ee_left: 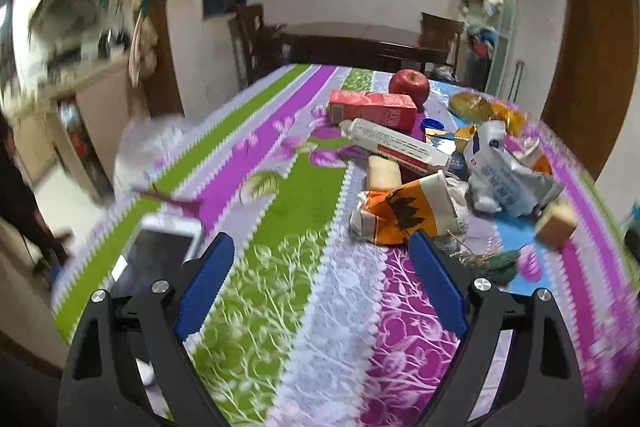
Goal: Collect trash
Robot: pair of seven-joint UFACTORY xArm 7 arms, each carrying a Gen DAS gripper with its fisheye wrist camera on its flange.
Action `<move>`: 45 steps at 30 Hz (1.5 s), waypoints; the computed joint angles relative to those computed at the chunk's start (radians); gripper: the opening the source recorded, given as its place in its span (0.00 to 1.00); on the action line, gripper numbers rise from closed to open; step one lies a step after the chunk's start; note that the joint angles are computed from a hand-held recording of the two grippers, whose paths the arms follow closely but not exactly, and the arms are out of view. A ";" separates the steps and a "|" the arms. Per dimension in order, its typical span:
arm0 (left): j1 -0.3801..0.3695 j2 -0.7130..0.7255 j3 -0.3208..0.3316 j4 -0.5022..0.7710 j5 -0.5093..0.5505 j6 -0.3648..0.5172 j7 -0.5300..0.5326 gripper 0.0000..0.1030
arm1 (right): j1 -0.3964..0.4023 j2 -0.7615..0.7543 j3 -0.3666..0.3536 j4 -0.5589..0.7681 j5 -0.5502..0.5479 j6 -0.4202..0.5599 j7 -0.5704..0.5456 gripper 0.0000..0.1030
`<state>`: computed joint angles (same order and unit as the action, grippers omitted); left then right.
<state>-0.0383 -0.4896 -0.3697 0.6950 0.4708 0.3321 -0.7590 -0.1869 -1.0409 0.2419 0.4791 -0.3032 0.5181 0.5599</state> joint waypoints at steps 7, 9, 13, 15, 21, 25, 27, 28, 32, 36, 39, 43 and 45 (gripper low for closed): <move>0.006 0.026 -0.020 0.036 0.037 0.018 0.006 0.92 | -0.010 0.062 -0.005 0.019 -0.014 -0.046 -0.023 0.96; -0.003 0.036 -0.011 0.041 0.035 0.020 0.008 0.92 | -0.010 0.071 -0.003 0.022 -0.017 -0.053 -0.029 0.96; -0.032 0.049 0.018 0.040 0.033 0.006 0.048 0.92 | 0.085 0.134 -0.078 0.038 0.018 -0.088 -0.118 0.96; -0.031 0.046 0.022 0.036 0.048 -0.004 0.075 0.92 | 0.180 0.179 -0.151 0.059 0.070 -0.100 -0.216 0.96; -0.053 0.024 0.064 0.016 0.031 -0.043 0.191 0.90 | 0.595 0.294 -0.443 0.173 0.331 -0.036 -0.635 0.94; -0.105 0.026 0.134 0.022 -0.070 -0.037 0.313 0.89 | 0.743 0.415 -0.520 0.303 0.401 0.100 -0.898 0.66; -0.104 0.033 0.148 0.030 -0.104 -0.036 0.352 0.89 | 0.770 0.481 -0.535 0.363 0.429 0.168 -0.993 0.57; -0.100 0.036 0.150 0.035 -0.115 -0.032 0.367 0.89 | 0.786 0.522 -0.546 0.398 0.447 0.207 -1.043 0.52; -0.107 0.052 0.175 0.049 -0.172 -0.018 0.437 0.89 | 0.776 0.626 -0.526 0.458 0.470 0.270 -1.151 0.42; -0.107 0.075 0.180 0.068 -0.198 -0.001 0.499 0.89 | 0.715 0.668 -0.475 0.466 0.440 0.272 -1.190 0.30; -0.185 0.117 0.239 0.103 -0.277 0.033 0.646 0.89 | 0.673 0.662 -0.456 0.460 0.482 0.271 -1.186 0.18; -0.262 0.184 0.280 0.175 -0.377 0.091 0.885 0.89 | 0.602 0.571 -0.433 0.391 0.562 0.261 -1.142 0.16; -0.288 0.226 0.291 0.228 -0.424 0.132 1.016 0.89 | 0.559 0.493 -0.427 0.337 0.618 0.250 -1.104 0.16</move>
<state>-0.3262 -0.2638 -0.0792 0.9229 0.0465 0.4640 0.2570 0.3720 -0.5482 -0.1848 0.8160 0.3153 0.7677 -0.5442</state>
